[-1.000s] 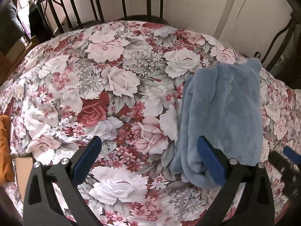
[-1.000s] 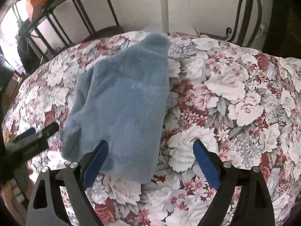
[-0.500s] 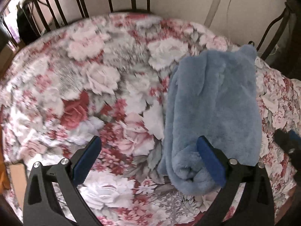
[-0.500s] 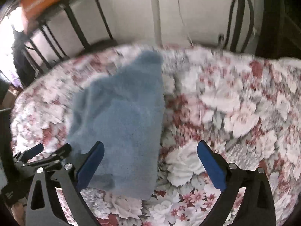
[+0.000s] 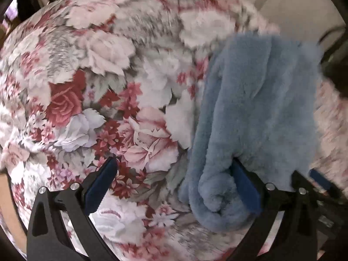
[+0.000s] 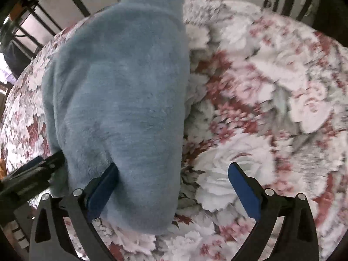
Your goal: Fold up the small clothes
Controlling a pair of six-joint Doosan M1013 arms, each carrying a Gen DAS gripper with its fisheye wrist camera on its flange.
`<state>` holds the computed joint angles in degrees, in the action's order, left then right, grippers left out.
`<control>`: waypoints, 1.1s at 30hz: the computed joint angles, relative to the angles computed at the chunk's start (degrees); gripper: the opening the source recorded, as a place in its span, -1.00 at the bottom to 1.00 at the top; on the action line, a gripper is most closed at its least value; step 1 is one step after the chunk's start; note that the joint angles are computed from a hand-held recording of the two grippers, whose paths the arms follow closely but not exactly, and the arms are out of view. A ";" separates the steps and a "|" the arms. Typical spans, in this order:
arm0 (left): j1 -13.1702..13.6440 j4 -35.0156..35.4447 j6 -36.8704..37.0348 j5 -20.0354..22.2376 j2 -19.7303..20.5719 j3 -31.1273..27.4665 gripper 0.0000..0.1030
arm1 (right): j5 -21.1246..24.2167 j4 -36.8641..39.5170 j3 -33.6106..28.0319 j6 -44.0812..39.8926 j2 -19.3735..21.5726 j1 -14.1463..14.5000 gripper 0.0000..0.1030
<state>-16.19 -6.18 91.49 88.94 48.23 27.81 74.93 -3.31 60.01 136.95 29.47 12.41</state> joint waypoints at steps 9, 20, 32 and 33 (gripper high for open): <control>2.85 -14.41 -1.47 -3.24 -1.27 -0.20 0.91 | -14.05 0.62 2.48 4.87 -4.97 -0.72 0.93; 1.49 -14.69 -6.76 13.26 8.99 -13.77 0.92 | -17.57 20.94 9.49 1.36 -2.81 -5.18 0.93; 4.87 -29.38 -8.53 8.07 7.02 -11.63 0.91 | -37.24 32.00 17.53 -5.26 -10.40 -7.68 0.93; 4.80 -29.79 -8.70 8.46 7.15 -11.43 0.91 | -37.71 32.62 18.16 -4.65 -10.40 -7.89 0.93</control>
